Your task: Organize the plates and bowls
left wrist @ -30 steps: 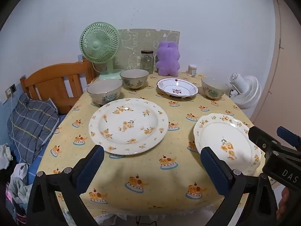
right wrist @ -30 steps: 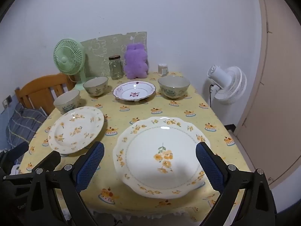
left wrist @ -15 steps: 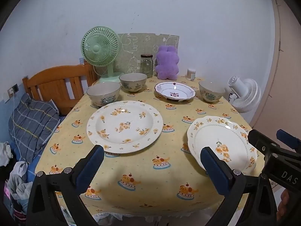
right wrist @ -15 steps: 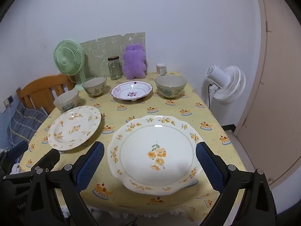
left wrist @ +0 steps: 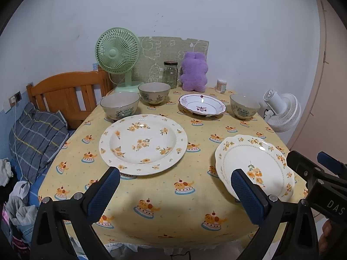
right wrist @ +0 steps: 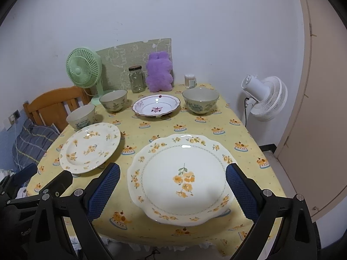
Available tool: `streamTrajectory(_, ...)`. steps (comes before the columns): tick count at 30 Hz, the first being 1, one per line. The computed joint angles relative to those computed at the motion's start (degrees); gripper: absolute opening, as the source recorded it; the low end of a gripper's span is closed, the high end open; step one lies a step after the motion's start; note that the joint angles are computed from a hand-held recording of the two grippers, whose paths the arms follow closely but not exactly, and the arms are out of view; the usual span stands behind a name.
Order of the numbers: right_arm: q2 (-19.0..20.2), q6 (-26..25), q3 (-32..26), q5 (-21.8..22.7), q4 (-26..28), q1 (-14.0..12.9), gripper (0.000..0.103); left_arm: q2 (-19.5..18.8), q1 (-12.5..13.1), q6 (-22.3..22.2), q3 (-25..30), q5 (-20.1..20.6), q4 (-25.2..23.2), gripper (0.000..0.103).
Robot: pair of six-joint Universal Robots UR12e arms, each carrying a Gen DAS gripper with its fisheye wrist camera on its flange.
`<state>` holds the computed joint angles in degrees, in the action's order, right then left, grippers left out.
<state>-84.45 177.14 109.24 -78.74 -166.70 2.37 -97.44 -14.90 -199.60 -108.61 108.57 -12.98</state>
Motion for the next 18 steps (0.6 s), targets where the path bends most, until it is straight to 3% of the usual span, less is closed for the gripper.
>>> streamTrajectory(18,0.4,-0.8,-0.3,-2.0,-0.2,0.5,0.099,-0.2,-0.3,0.5,0.1,0.7,0.6,0.103)
